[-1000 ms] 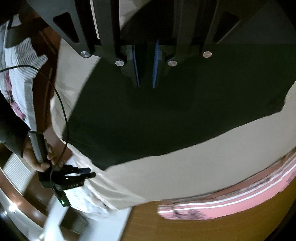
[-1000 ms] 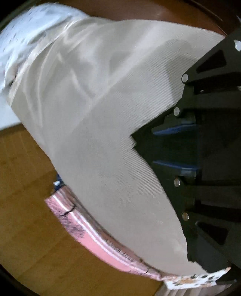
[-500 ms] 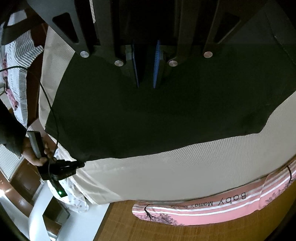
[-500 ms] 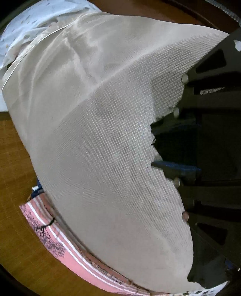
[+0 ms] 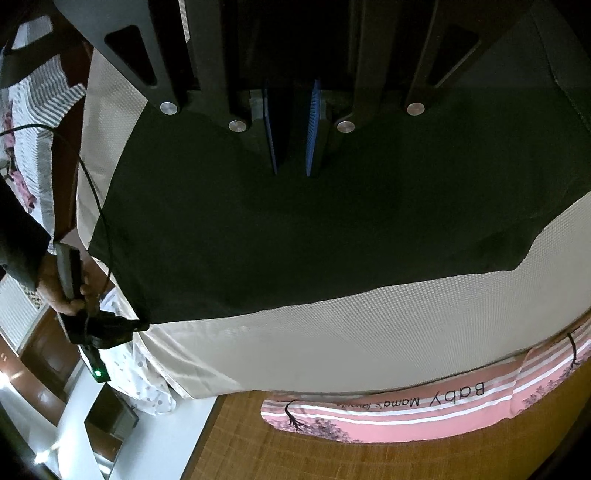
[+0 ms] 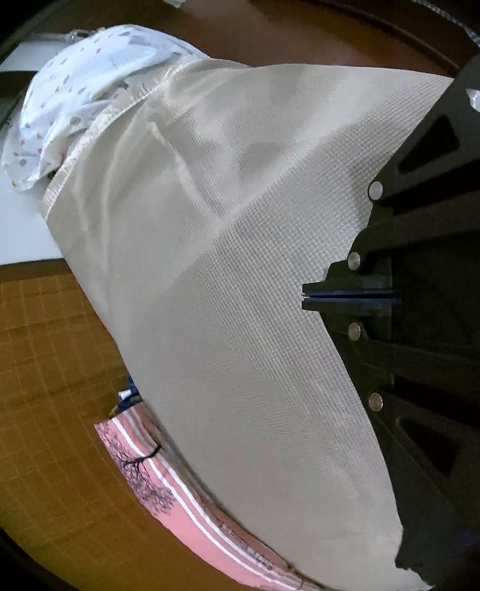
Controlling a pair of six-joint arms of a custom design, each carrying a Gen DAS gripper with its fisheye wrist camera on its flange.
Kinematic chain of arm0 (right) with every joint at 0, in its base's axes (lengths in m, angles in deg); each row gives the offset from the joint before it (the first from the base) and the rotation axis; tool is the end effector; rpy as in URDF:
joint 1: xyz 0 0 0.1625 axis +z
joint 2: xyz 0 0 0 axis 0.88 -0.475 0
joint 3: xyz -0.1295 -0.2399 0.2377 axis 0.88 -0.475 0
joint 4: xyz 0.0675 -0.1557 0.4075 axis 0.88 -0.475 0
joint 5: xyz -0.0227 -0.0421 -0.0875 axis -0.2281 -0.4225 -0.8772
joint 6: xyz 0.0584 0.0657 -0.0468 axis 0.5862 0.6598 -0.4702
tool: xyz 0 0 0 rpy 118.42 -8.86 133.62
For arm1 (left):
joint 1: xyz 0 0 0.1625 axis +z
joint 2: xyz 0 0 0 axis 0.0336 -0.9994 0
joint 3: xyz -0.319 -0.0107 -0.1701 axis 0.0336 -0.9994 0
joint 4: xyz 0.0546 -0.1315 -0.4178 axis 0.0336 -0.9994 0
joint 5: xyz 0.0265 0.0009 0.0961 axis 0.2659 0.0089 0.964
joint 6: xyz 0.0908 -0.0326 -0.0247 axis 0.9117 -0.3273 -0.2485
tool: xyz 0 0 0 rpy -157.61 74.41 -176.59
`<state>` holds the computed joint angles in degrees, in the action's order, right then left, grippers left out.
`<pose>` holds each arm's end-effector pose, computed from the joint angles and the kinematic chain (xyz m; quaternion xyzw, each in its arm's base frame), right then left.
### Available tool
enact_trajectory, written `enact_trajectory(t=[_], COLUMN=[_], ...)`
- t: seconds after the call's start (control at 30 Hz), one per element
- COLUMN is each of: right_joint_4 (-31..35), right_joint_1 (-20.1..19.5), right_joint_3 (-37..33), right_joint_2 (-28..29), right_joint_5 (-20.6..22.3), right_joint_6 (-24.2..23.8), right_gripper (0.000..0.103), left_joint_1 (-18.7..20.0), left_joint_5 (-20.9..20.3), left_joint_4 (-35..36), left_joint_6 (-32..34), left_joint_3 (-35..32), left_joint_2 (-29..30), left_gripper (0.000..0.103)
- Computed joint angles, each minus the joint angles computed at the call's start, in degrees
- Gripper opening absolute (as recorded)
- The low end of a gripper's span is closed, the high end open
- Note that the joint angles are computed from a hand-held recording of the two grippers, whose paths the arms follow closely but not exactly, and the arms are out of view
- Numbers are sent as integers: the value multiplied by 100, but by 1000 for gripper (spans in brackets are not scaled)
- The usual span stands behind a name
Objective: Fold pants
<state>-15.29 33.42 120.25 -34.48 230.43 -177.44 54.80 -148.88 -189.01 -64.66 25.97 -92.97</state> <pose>0.0868 -0.4667 0.3328 -0.3035 -0.7508 0.4402 0.3879 -0.2144 -0.6015 0.1852 0.4833 0.8709 -0.0189 0.0874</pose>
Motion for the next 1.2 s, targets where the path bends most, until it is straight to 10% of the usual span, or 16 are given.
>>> enact_trajectory(t=[0.23,0.43,1.2], right_joint_4=[217,55,-22], right_joint_1=[-288,-35,830], right_joint_3=[-284,-5,2291], right_joint_2=[436,131,-1006], right_joint_5=[118,96,119], right_joint_6=[361,375,2490], right_gripper=[1,30,29], left_joint_1=[48,48,818], left_joint_5=[-122,143,1254], left_joint_4=[107,-55,-367], left_joint_6=[-84,-414,-683], left_joint_3=[-108,-226,-628], left_joint_2=[49,-1,-535], left_gripper=[17,39,42])
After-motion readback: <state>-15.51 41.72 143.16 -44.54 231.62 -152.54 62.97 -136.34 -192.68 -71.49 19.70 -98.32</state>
